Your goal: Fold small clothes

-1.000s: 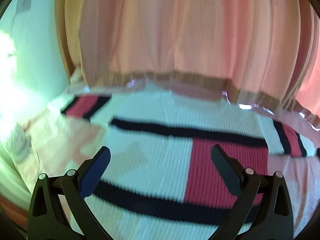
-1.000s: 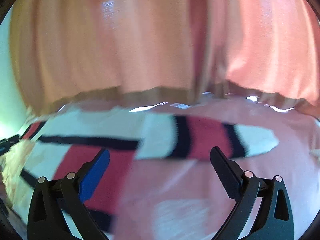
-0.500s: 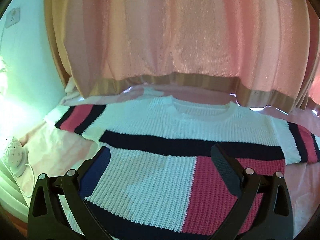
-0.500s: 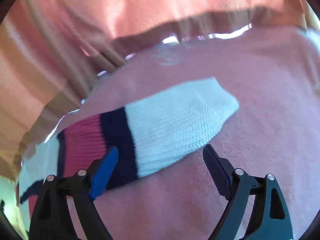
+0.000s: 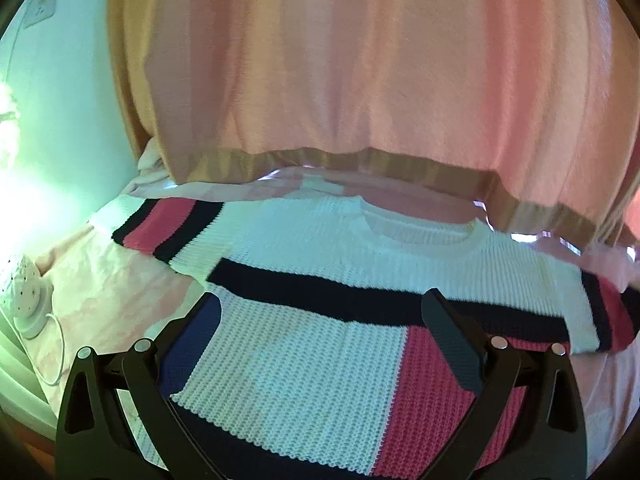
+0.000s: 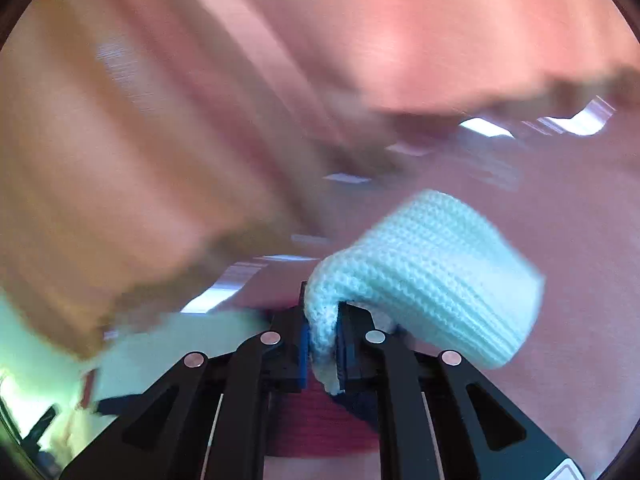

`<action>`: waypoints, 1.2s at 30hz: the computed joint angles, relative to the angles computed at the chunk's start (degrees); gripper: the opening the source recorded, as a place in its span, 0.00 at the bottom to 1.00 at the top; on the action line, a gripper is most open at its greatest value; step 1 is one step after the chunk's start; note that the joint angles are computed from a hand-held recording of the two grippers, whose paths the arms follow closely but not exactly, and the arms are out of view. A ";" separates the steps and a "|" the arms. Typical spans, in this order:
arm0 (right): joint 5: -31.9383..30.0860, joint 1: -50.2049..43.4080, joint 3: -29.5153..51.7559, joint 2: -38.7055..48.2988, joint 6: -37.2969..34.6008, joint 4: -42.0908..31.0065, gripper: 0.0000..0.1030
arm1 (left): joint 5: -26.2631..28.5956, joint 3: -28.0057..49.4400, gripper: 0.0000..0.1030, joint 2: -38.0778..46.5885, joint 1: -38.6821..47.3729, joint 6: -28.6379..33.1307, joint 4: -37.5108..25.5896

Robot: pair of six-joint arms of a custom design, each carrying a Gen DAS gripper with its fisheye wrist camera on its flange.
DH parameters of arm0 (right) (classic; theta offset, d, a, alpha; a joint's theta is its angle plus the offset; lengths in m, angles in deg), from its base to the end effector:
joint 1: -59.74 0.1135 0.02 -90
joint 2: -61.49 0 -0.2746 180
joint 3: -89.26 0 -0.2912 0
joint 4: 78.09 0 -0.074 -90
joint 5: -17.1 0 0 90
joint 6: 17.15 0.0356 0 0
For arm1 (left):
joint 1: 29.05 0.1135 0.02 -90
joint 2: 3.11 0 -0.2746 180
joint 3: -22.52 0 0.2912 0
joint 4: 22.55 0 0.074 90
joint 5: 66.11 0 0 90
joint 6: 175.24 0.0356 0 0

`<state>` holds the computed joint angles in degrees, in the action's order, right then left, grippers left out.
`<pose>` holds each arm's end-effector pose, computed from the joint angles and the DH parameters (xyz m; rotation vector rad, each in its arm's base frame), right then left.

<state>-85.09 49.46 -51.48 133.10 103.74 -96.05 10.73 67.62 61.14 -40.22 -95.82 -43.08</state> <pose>0.2462 -0.0370 0.1345 0.7778 2.3413 0.4182 0.2561 -0.0423 0.1959 -0.1098 2.2396 0.0552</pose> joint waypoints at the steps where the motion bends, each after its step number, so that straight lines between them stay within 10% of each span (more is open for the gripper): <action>1: 0.29 5.15 1.98 0.34 2.32 1.47 0.09 | 1.28 0.20 0.95 -0.68 1.43 -0.13 -0.34; 8: -3.39 36.46 27.84 27.38 11.32 15.23 0.15 | 10.31 1.68 0.95 -2.47 12.24 1.05 -1.60; 12: 0.03 45.02 42.69 38.58 5.37 4.03 0.19 | 16.31 4.15 0.95 0.91 18.25 2.36 -2.47; 16: 9.10 47.47 34.05 26.47 1.13 -3.69 0.58 | 21.06 8.28 0.95 8.64 20.99 3.36 -2.56; 21: 23.62 51.04 21.59 15.22 -1.55 -17.30 0.61 | 18.30 12.96 0.95 21.77 16.37 6.38 -1.64; 29: 20.94 42.60 14.95 24.57 3.82 -10.94 0.61 | 21.16 25.58 0.92 41.53 12.98 -0.77 -9.51; 32: 15.80 40.04 14.66 27.68 2.93 -7.64 0.58 | 20.80 26.59 0.72 43.19 13.06 -2.28 -8.75; 36: 12.40 38.50 14.45 30.36 5.65 -1.21 0.13 | 21.69 26.23 0.20 43.10 12.95 -0.33 -5.49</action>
